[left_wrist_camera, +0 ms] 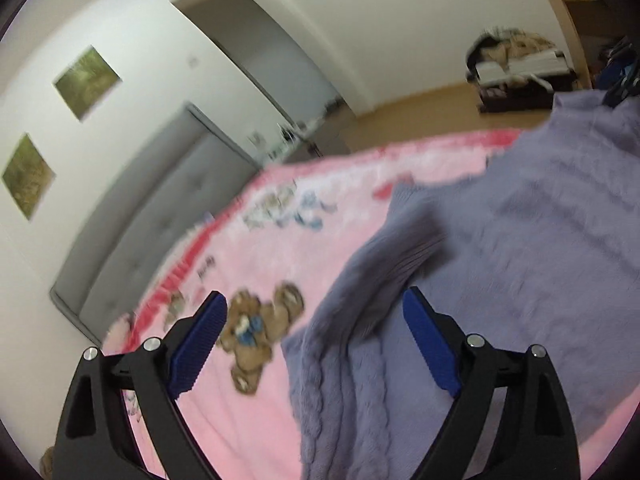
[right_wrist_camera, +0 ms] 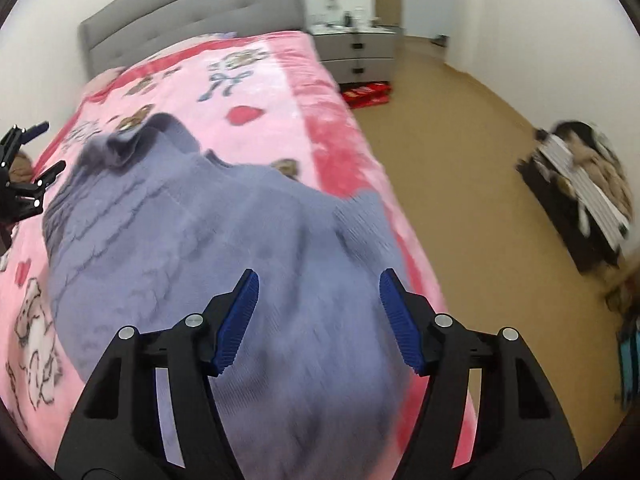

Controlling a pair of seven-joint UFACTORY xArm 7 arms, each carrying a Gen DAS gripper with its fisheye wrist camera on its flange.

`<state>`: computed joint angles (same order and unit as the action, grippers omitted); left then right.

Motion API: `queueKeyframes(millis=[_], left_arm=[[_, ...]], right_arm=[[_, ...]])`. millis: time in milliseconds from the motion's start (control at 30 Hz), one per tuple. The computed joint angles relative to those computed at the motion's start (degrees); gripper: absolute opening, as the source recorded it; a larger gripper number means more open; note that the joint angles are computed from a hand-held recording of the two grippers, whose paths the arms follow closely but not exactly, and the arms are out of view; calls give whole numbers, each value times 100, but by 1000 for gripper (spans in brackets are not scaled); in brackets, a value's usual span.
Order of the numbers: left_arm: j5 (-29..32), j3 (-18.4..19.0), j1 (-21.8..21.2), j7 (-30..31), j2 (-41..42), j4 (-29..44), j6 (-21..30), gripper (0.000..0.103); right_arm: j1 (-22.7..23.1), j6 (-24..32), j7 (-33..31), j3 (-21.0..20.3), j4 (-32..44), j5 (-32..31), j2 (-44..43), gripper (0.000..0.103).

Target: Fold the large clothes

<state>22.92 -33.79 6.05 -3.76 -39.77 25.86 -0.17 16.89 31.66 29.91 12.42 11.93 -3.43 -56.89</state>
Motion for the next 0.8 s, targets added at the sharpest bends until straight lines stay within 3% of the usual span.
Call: queueKeyframes(millis=[100,167,200,367,467,567,633,667,733,800], left_arm=[[-217,750,-1007,287,270,-1,117,88],[-405,1198,-1669,626,764,291,851,88],[-673,1596,-2114,880,1187,529,1236,88],[-2241,2603,-3035,1516,2509,1645,2211,88],[-2719,2646,-2881,1456,3111,2316,2631,88],[-2459,2570,-2553,954,3537,2682,2652,88],[-2600,2600,-2447,884,3737,2860,2751,89],[-2477,2654,-2425,714,3768,2871,2698,89],[-1658,2591,-2245,-54,3891,2902,2621,89],[-1303,2635,-2170,-357,4135,3123,3051,89]], right_arm=[[6,-303,-106,-48,370,47,768,61],[-211,-265,67,203,639,-90,1187,62],[-216,-225,114,190,673,-85,1283,62],[7,-424,52,-397,565,415,1760,60],[113,-681,-151,-756,493,779,2048,60],[-44,-806,-86,-665,376,845,1925,60],[-205,-906,52,-502,201,751,1630,60],[-326,-824,161,-391,167,663,1521,60],[-436,-619,296,-305,54,536,1272,60],[-494,-432,322,-258,59,404,1354,59]])
